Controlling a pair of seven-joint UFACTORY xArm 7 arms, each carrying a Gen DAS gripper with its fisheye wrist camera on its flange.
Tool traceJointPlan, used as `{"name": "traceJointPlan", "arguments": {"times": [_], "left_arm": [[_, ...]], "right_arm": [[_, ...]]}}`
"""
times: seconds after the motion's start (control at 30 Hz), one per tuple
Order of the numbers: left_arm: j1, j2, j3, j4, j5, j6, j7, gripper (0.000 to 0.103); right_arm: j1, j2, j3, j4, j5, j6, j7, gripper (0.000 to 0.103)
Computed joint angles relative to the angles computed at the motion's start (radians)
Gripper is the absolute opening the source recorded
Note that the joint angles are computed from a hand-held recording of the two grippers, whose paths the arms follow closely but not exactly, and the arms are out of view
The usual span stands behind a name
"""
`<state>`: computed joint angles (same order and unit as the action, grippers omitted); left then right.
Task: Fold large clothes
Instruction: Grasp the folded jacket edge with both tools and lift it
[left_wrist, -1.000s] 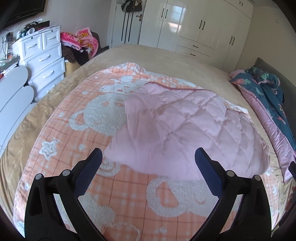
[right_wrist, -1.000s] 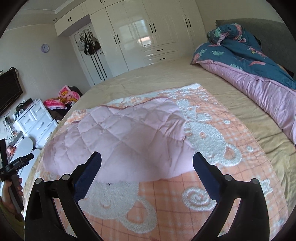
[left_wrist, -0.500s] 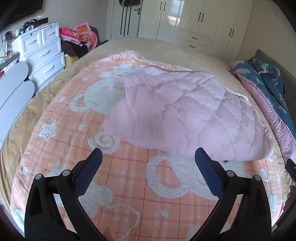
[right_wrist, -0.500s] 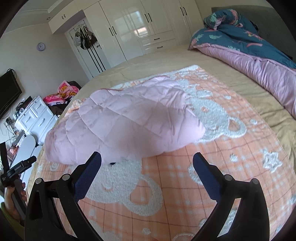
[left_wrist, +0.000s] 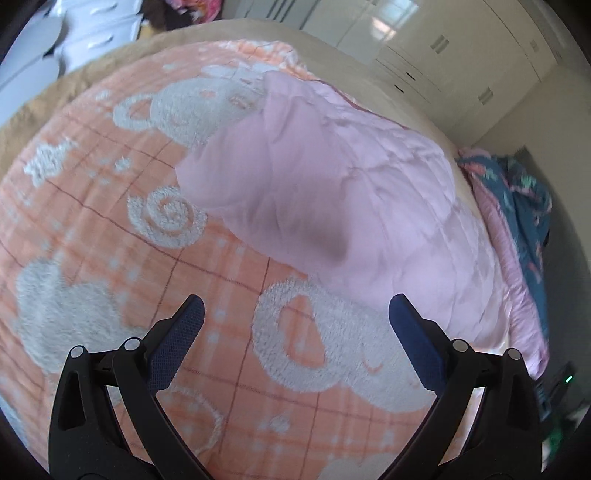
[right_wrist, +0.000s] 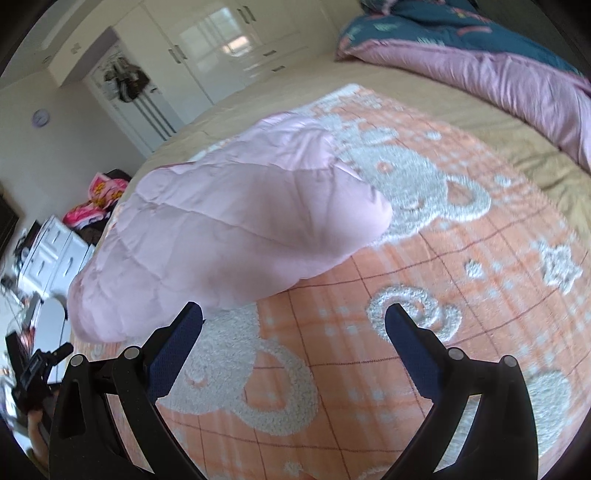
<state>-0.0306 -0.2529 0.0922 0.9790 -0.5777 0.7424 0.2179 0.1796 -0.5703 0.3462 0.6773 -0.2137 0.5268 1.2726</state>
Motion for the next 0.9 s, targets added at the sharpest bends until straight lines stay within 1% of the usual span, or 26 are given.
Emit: {"name": "traceJointPlan", "arguments": {"times": [0.07, 0.17, 0.27, 0.43, 0.5, 0.6, 0.77, 0.9], "left_arm": [[0.003, 0.032, 0.002, 0.022, -0.022, -0.011, -0.024, 0.094], [0.011, 0.084, 0.003, 0.063, -0.065, -0.014, -0.055, 0.094], [0.028, 0.13, -0.011, 0.099, -0.058, -0.019, -0.101, 0.094], [0.045, 0.198, -0.028, 0.148, -0.112, -0.007, -0.111, 0.094], [0.054, 0.222, -0.036, 0.163, -0.143, -0.003, -0.111, 0.094], [0.064, 0.259, -0.051, 0.188, -0.183, -0.001, -0.104, 0.094], [0.076, 0.301, -0.075, 0.219, -0.207, -0.01, -0.116, 0.095], [0.078, 0.322, -0.091, 0.235, -0.196, -0.03, -0.129, 0.095]], "right_arm": [[-0.009, 0.021, -0.009, -0.005, 0.018, -0.018, 0.026, 0.099], [-0.021, 0.053, -0.031, -0.023, 0.044, -0.085, 0.064, 0.099], [-0.023, 0.098, -0.055, -0.032, 0.072, -0.16, 0.083, 0.099], [-0.026, 0.186, -0.075, -0.024, 0.103, -0.28, 0.094, 0.099], [-0.043, 0.224, -0.066, -0.018, 0.092, -0.331, 0.103, 0.099], [-0.075, 0.269, -0.044, -0.002, 0.055, -0.381, 0.115, 0.099], [-0.124, 0.325, -0.021, 0.011, -0.001, -0.463, 0.143, 0.099], [-0.143, 0.353, -0.02, 0.014, -0.018, -0.506, 0.139, 0.099]]}}
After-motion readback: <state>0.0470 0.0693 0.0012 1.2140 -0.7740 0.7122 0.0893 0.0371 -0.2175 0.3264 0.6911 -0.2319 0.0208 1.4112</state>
